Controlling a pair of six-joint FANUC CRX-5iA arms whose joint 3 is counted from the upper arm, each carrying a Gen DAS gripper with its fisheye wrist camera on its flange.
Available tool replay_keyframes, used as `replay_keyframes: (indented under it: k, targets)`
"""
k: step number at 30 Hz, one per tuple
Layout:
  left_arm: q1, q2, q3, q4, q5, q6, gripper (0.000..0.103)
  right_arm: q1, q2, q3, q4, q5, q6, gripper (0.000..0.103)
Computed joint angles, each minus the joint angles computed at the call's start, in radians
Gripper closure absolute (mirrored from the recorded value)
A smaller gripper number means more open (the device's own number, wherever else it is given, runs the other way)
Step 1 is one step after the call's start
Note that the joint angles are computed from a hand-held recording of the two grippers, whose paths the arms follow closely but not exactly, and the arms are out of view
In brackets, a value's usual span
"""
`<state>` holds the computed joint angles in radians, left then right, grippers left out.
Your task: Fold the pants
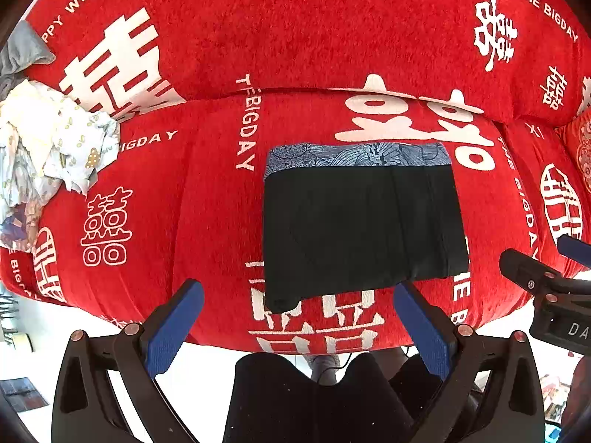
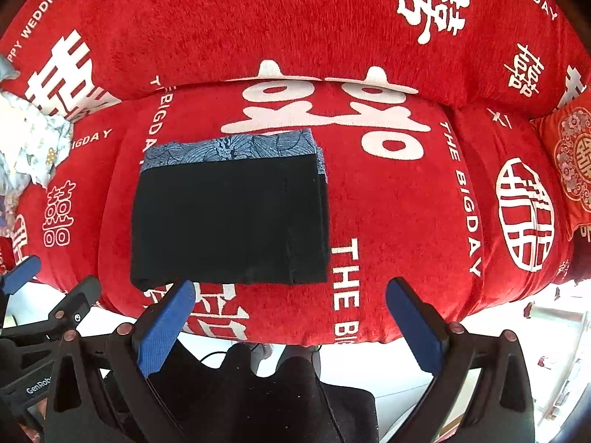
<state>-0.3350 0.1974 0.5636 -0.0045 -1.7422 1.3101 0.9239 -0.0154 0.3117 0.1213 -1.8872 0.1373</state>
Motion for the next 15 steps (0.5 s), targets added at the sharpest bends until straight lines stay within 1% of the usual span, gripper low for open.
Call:
replay_keyframes:
  k: [7, 15]
  targets:
    - [-0.003, 0.006, 0.007, -0.006, -0.005, -0.009, 0.000, 0.002, 0.007, 0.007, 0.001, -0.004, 0.001, 0.000]
    - [-0.004, -0.002, -0.005, -0.008, 0.010, -0.010, 0.000, -0.010, 0.018, 0.019, -0.003, -0.001, 0.026, 0.000]
